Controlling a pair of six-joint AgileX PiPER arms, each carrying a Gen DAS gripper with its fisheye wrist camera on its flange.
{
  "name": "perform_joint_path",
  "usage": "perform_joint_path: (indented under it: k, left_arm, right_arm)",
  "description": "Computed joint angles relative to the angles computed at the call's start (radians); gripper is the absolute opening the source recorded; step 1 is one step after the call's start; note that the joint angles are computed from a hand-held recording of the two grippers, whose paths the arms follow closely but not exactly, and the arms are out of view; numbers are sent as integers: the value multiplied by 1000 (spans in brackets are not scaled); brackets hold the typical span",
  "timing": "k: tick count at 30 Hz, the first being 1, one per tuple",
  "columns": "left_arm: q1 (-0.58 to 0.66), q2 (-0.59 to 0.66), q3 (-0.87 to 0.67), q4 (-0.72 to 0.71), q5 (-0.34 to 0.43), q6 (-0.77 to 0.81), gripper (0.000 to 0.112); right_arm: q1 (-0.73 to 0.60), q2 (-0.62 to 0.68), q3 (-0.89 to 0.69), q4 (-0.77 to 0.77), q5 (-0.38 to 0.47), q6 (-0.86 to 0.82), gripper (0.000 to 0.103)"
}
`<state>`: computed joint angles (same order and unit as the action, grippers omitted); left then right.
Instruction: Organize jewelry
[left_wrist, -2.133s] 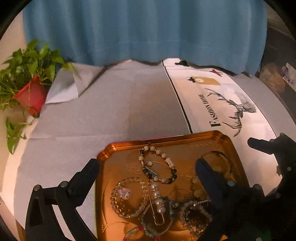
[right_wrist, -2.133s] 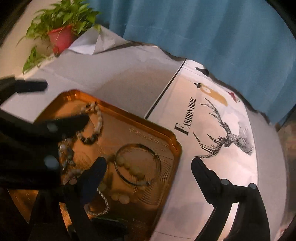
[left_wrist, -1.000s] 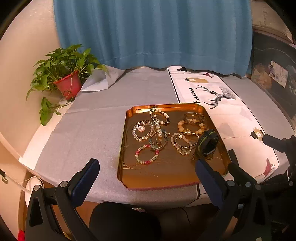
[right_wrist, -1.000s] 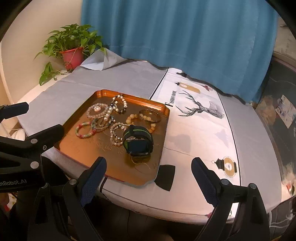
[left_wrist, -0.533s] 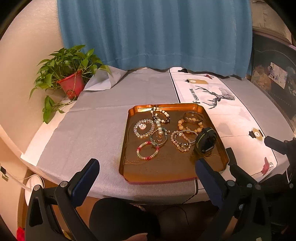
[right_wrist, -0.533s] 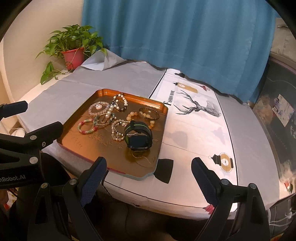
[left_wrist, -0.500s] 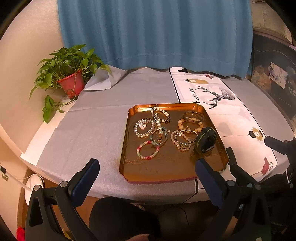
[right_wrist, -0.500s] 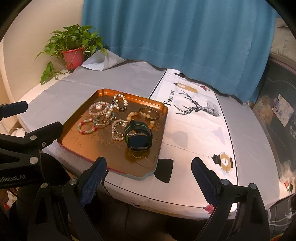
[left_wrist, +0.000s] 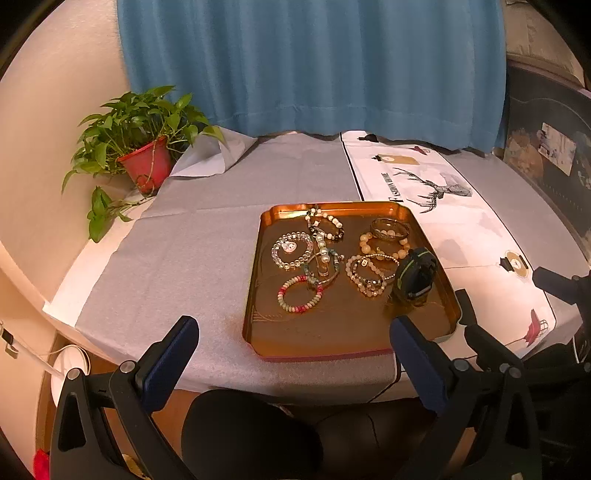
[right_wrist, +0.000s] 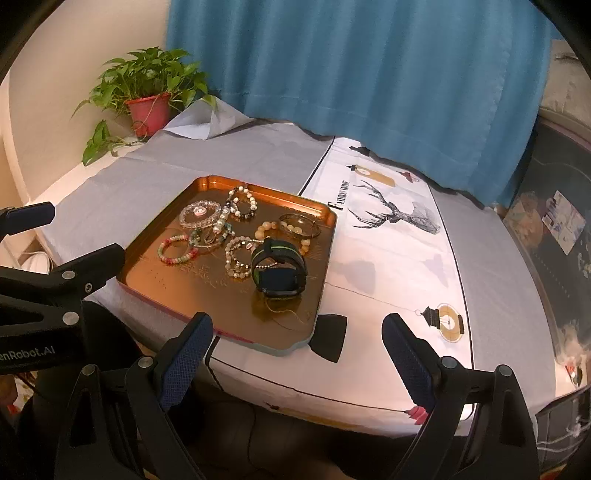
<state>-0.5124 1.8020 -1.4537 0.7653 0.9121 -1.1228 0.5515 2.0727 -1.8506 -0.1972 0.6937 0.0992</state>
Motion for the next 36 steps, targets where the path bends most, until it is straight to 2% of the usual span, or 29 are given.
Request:
perform_joint_path:
  k: [36]
  left_arm:
    - [10, 2, 22, 5, -15, -10, 103]
  right_arm:
    - [13, 12, -24, -11, 17, 18, 93]
